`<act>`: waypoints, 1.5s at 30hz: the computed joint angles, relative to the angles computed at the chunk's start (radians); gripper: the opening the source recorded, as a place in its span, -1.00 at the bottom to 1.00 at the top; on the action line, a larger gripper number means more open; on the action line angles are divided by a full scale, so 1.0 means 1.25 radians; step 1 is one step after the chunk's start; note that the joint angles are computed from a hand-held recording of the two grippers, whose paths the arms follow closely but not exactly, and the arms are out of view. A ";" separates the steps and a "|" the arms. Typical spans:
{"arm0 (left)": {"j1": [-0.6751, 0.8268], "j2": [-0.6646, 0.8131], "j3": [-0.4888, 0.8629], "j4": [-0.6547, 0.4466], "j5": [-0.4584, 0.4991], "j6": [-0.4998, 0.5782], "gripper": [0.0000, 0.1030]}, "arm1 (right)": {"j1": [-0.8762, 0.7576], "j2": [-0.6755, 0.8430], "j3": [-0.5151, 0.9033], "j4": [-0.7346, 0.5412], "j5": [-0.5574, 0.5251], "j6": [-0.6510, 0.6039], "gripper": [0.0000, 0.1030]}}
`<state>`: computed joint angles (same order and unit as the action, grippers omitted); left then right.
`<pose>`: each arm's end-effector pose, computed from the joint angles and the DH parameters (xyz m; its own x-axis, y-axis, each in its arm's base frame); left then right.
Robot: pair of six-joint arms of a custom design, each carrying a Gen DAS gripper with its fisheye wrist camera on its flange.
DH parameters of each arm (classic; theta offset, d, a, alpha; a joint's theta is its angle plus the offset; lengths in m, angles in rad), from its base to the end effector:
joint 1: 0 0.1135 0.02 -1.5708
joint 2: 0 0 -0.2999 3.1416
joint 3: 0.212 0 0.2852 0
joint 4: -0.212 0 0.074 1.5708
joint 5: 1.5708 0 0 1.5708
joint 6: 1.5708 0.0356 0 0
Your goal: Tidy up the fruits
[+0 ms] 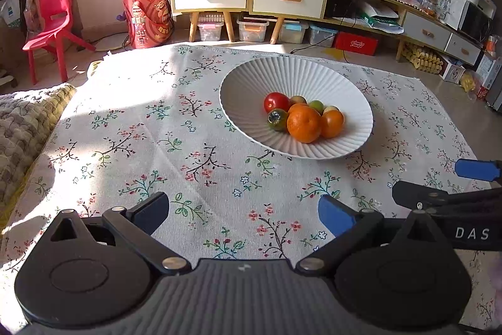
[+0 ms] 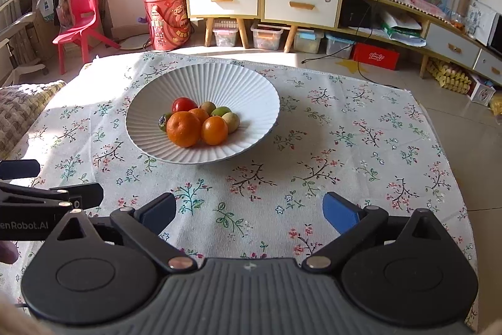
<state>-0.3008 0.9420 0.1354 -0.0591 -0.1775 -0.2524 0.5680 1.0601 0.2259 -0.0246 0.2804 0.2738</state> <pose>0.1456 -0.0386 0.1132 -0.7498 -0.0247 -0.6612 -0.0051 0.9995 -0.0316 0.1536 0.0863 0.1270 -0.7130 -0.1467 -0.6857 -0.1784 0.9836 -0.0250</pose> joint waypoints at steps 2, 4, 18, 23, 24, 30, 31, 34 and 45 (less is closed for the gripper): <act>0.001 0.007 0.002 0.002 0.001 -0.001 0.78 | -0.002 0.009 0.001 0.002 -0.004 0.003 0.94; -0.003 0.007 0.001 0.003 -0.004 -0.001 0.78 | 0.002 0.011 0.001 0.001 0.000 0.007 0.94; -0.008 0.003 0.001 -0.002 -0.009 -0.001 0.78 | 0.009 -0.002 0.001 -0.011 0.005 0.014 0.96; -0.008 0.004 0.001 -0.002 -0.009 -0.002 0.78 | 0.009 -0.001 0.002 -0.010 0.005 0.013 0.96; -0.008 0.004 0.001 -0.002 -0.009 -0.002 0.78 | 0.008 -0.002 0.001 -0.011 0.005 0.013 0.96; -0.006 0.005 0.001 0.001 -0.008 0.000 0.78 | 0.008 -0.001 0.002 -0.011 0.005 0.014 0.97; -0.006 0.005 0.001 0.000 -0.008 0.000 0.78 | 0.008 -0.001 0.002 -0.011 0.005 0.014 0.97; -0.006 0.005 0.001 0.000 -0.008 0.000 0.78 | 0.007 0.000 0.001 -0.009 0.004 0.013 0.97; -0.004 0.004 -0.001 0.002 -0.008 0.003 0.78 | 0.007 0.000 0.002 -0.009 0.005 0.012 0.98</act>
